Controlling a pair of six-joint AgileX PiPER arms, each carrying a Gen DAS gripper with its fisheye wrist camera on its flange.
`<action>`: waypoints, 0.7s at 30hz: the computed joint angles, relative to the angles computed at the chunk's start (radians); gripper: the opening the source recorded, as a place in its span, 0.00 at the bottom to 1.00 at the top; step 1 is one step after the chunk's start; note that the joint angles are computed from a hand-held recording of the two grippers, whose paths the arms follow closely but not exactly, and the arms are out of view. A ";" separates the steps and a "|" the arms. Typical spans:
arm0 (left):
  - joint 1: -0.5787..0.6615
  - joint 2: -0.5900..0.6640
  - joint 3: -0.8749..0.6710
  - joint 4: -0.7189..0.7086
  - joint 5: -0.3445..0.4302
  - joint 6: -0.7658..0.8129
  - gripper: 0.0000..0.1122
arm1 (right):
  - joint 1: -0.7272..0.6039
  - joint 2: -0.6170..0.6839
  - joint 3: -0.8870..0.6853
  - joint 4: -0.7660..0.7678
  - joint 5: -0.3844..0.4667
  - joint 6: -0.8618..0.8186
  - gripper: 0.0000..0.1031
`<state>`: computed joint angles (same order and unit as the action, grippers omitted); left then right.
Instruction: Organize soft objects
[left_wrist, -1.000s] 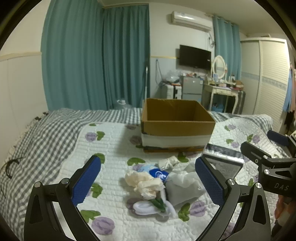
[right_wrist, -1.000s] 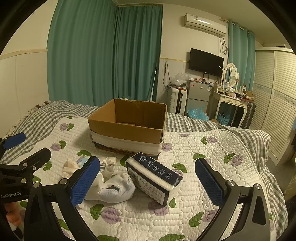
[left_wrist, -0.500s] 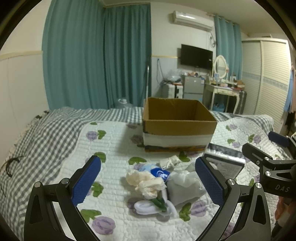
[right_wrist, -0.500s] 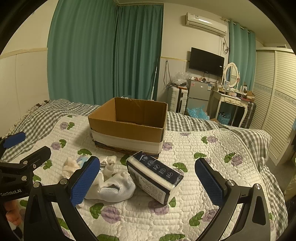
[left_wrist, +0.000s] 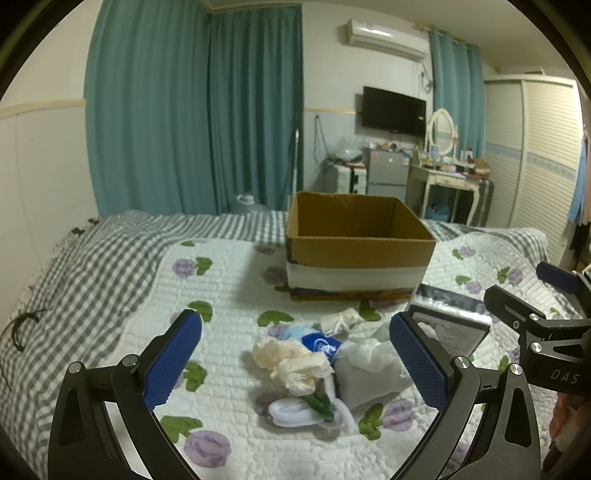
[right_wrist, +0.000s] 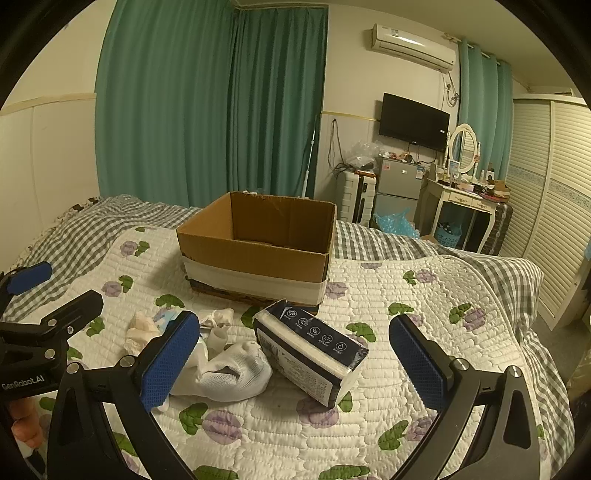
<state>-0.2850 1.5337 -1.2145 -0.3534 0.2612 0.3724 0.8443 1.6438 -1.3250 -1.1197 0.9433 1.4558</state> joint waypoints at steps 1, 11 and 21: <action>0.002 -0.001 0.001 -0.006 0.003 0.007 0.92 | 0.001 0.000 0.000 0.000 0.000 0.000 1.00; 0.018 0.002 0.017 -0.064 -0.005 0.068 0.92 | 0.008 -0.001 0.025 -0.008 -0.005 0.025 1.00; 0.017 0.004 0.013 -0.055 -0.003 0.058 0.92 | -0.004 0.001 0.003 0.012 -0.007 -0.007 1.00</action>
<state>-0.2683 1.5376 -1.2013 -0.4080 0.2582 0.4304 0.8400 1.6448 -1.3216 -1.1079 0.9367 1.4484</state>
